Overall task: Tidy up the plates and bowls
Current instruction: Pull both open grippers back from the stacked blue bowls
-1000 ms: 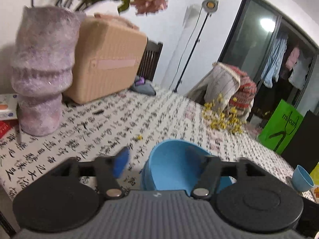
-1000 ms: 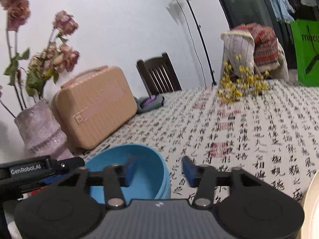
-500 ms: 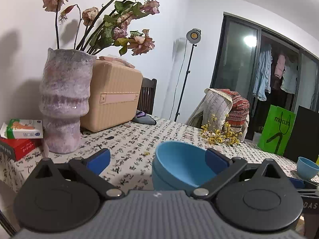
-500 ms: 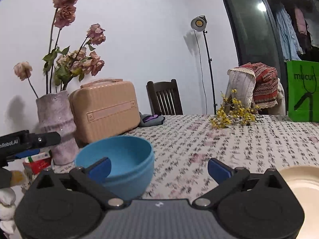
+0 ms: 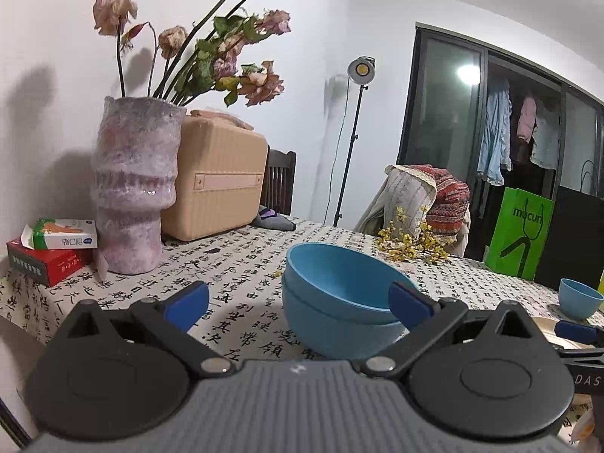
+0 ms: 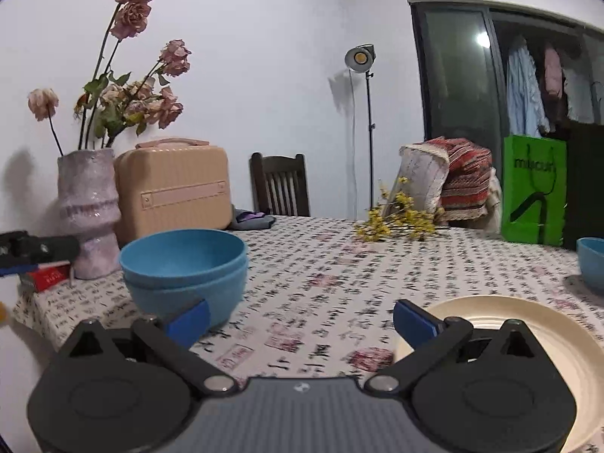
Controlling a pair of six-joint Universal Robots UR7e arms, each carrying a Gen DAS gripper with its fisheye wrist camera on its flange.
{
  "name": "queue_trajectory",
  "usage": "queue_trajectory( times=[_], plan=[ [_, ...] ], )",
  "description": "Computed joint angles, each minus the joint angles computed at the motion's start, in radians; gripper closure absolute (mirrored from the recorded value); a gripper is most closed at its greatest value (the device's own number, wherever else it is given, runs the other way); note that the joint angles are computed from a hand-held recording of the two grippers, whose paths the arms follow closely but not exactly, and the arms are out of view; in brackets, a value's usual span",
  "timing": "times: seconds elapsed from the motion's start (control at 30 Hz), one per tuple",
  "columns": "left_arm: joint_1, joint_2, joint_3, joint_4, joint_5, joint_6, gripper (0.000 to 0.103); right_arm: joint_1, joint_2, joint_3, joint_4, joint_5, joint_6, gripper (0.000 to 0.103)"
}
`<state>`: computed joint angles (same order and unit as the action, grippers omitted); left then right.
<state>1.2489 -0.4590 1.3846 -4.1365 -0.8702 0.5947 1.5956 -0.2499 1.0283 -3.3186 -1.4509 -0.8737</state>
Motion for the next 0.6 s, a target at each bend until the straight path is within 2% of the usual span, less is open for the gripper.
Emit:
queue_trajectory(
  times=[0.27,0.6],
  plan=[
    [-0.006,0.024,-0.025,0.026,-0.045,0.001,0.000,-0.018,-0.033,0.041,-0.040,-0.018,0.016,0.000],
    [-0.011,0.087,-0.124,0.101,-0.100,0.046,0.000,-0.041,-0.036,0.013,-0.066,-0.027,0.053,0.000]
  ],
)
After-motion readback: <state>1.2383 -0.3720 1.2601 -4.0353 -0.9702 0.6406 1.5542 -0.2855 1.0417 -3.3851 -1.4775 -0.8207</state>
